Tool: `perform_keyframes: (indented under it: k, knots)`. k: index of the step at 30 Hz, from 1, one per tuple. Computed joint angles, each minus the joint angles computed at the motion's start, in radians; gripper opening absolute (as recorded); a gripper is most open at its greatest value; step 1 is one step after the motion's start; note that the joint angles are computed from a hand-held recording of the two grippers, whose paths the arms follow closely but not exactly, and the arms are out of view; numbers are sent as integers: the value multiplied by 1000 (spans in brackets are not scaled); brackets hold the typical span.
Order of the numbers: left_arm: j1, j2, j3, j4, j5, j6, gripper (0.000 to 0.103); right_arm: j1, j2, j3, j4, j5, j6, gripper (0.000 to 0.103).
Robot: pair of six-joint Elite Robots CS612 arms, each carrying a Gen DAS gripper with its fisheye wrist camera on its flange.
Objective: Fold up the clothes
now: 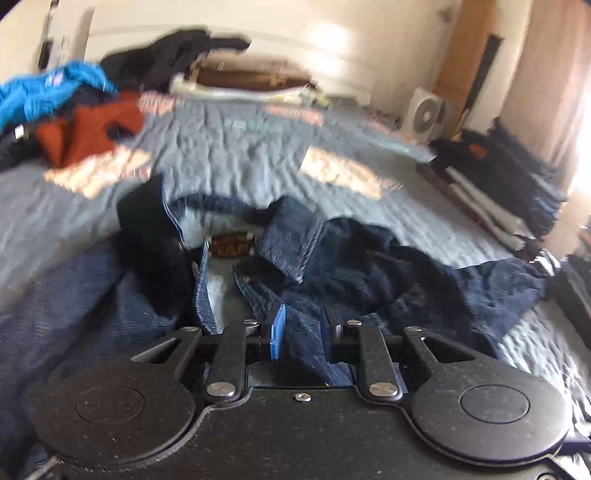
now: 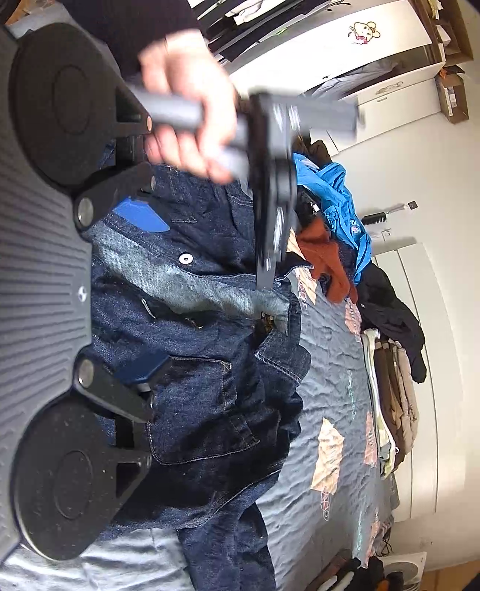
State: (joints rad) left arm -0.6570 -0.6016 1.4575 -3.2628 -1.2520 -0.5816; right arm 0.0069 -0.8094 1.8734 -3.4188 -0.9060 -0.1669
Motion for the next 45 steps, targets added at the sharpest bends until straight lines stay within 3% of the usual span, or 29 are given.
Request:
perform_keyframes:
  k: [5, 9, 16, 19, 23, 24, 27, 34, 40, 45]
  knots:
    - [33, 53, -91, 126, -21, -44, 24, -9, -1, 0, 10, 40, -13, 72]
    - [56, 80, -140, 182, -38, -75, 36, -17, -6, 3, 19, 73, -18, 72]
    - [72, 110, -186, 186, -61, -94, 37, -27, -7, 5, 20, 128, -1, 72]
    - [62, 112, -198, 217, -27, -35, 32, -28, -8, 7, 17, 134, -2, 72]
    - [54, 103, -172, 160, 10, 26, 19, -28, -7, 6, 16, 133, 6, 72]
    - [52, 99, -168, 145, 33, 43, 1, -27, -6, 6, 14, 133, 9, 72]
    - [40, 90, -164, 127, 144, 117, 0, -27, -6, 6, 14, 134, 12, 72]
    - [77, 65, -183, 292, -73, 47, 3, -29, -5, 7, 18, 149, 13, 72]
    - [83, 86, -177, 248, -104, -10, 19, -26, -4, 6, 21, 139, 21, 72]
    - [92, 96, -193, 250, -143, -60, 24, -24, -4, 6, 23, 144, 20, 72]
